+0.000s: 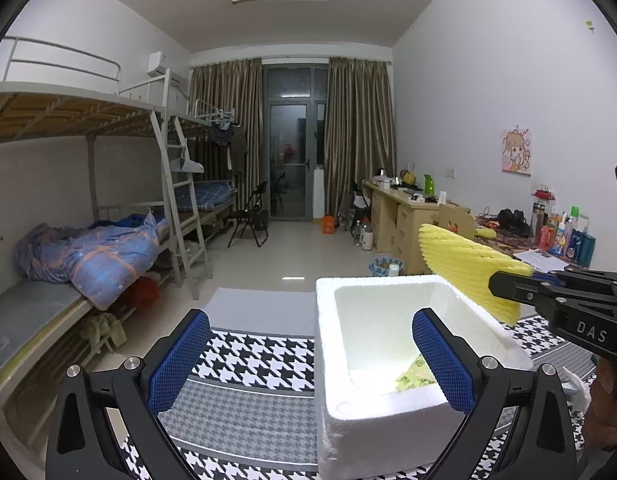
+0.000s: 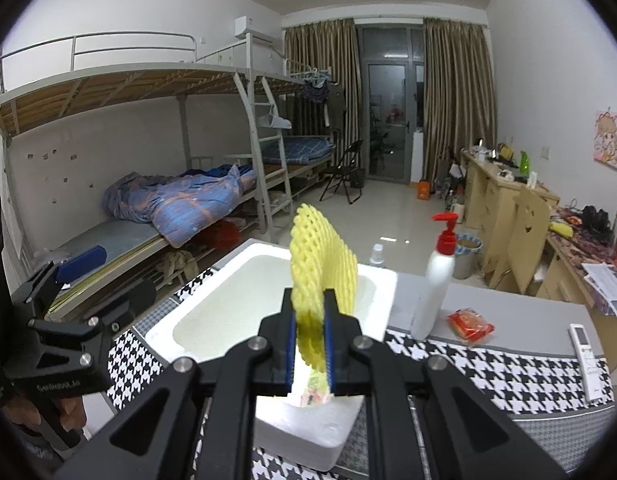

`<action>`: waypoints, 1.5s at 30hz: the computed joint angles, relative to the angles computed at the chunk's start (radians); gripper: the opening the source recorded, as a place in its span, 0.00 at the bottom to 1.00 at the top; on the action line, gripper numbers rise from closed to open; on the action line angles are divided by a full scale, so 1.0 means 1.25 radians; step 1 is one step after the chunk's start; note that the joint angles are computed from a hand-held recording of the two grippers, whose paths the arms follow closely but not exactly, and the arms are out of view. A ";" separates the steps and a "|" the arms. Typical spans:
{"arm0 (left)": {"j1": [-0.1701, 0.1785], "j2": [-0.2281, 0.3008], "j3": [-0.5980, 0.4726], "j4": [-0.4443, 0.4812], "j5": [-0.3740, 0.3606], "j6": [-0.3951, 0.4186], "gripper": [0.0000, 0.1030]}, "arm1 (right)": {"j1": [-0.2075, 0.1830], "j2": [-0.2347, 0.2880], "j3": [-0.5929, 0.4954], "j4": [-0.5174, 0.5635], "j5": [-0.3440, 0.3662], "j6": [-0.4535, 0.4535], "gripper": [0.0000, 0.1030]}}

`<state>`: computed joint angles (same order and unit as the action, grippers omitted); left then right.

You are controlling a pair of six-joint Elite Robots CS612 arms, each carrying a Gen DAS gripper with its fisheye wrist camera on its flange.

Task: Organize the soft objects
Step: 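Open the left tool to drop the snack bag into the foam box, then lower the yellow sponge into the foam box and open the right tool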

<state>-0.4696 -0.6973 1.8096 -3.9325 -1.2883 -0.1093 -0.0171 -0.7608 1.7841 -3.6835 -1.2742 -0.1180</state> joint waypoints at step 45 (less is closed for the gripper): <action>-0.021 -0.018 0.026 -0.036 -0.018 0.016 0.99 | -0.026 -0.017 0.076 -0.127 0.036 0.025 0.92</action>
